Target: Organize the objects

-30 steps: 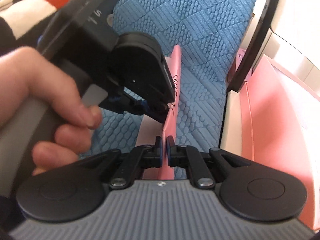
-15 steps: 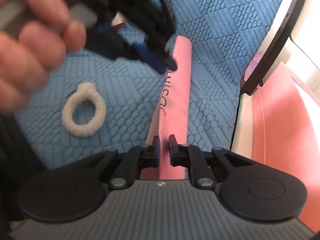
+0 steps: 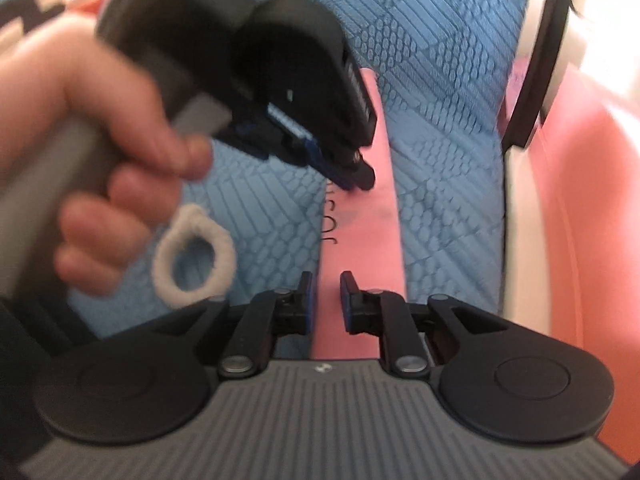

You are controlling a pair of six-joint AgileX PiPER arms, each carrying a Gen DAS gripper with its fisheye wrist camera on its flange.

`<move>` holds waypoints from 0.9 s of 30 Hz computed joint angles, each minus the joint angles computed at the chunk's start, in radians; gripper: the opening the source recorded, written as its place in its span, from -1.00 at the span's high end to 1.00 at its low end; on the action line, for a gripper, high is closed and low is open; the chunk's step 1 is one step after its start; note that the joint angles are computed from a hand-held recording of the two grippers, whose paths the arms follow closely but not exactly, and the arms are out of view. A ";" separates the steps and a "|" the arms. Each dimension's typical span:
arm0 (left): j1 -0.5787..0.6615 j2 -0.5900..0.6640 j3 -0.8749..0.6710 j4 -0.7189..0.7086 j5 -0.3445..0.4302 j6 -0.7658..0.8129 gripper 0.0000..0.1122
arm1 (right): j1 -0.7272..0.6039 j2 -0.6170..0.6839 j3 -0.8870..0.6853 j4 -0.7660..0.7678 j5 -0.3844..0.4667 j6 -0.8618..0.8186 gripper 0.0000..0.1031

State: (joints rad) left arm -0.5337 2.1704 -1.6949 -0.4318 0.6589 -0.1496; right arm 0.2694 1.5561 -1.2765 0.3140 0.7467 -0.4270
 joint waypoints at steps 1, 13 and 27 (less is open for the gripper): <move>0.003 -0.011 0.022 -0.012 -0.011 0.012 0.84 | -0.012 -0.002 -0.004 0.026 0.012 -0.007 0.67; 0.019 -0.022 0.057 -0.084 -0.035 0.060 0.84 | -0.296 -0.108 0.024 0.240 0.237 0.066 0.23; 0.052 -0.014 0.062 -0.176 -0.035 0.114 0.85 | -0.357 -0.025 0.006 0.290 0.397 0.130 0.20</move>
